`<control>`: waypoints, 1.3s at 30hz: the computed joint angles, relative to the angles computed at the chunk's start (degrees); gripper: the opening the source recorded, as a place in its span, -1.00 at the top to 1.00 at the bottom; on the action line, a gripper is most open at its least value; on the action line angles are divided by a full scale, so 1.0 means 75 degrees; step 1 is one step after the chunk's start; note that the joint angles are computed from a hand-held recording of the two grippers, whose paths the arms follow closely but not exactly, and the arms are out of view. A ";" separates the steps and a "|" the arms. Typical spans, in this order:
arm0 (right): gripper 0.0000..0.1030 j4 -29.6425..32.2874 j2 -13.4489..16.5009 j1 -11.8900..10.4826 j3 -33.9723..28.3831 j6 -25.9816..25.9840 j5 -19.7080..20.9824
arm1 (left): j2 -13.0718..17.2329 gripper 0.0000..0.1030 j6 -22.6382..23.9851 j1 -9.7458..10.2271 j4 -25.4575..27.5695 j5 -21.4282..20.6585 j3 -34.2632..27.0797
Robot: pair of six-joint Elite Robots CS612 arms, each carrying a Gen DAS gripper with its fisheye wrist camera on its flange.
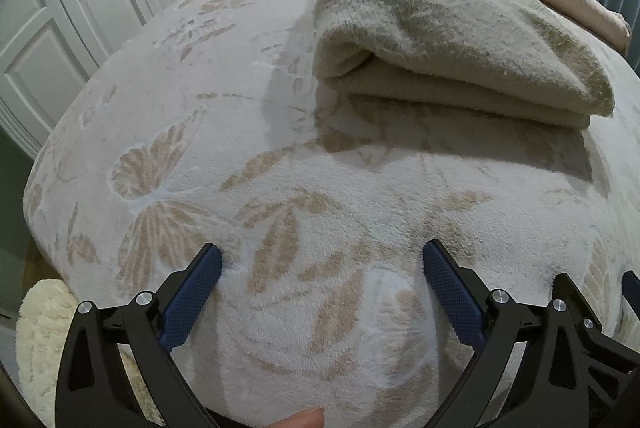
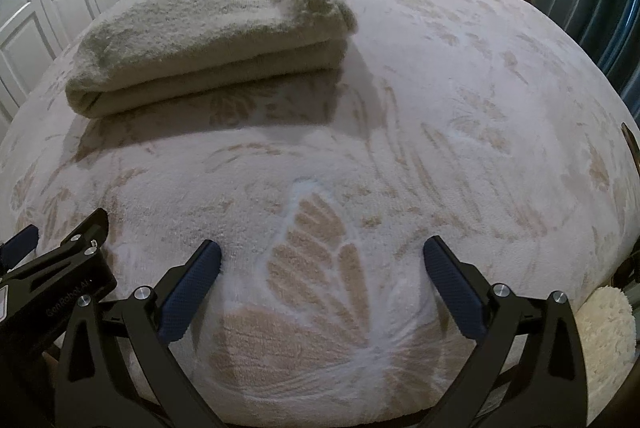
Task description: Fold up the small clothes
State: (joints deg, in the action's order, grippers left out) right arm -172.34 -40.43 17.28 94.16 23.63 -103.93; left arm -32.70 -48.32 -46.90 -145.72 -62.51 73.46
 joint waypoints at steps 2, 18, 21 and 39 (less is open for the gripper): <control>-0.91 0.0112 -0.0006 -0.0006 -0.0029 -0.0004 0.0026 | 0.0013 -0.90 0.0014 0.0031 0.0064 -0.0065 -0.0048; -0.90 0.0540 0.0002 -0.0066 -0.0310 0.0072 0.0073 | 0.0012 -0.78 0.0168 0.0078 0.0091 -0.0034 -0.0206; -0.90 0.0612 0.0042 -0.0065 -0.0400 0.0027 0.0005 | 0.0052 -0.78 0.0082 0.0118 0.0163 -0.0131 -0.0283; -0.91 0.0514 0.0126 -0.0064 -0.0438 -0.0103 0.0009 | 0.0143 -0.85 0.0067 0.0136 0.0326 -0.0113 -0.0398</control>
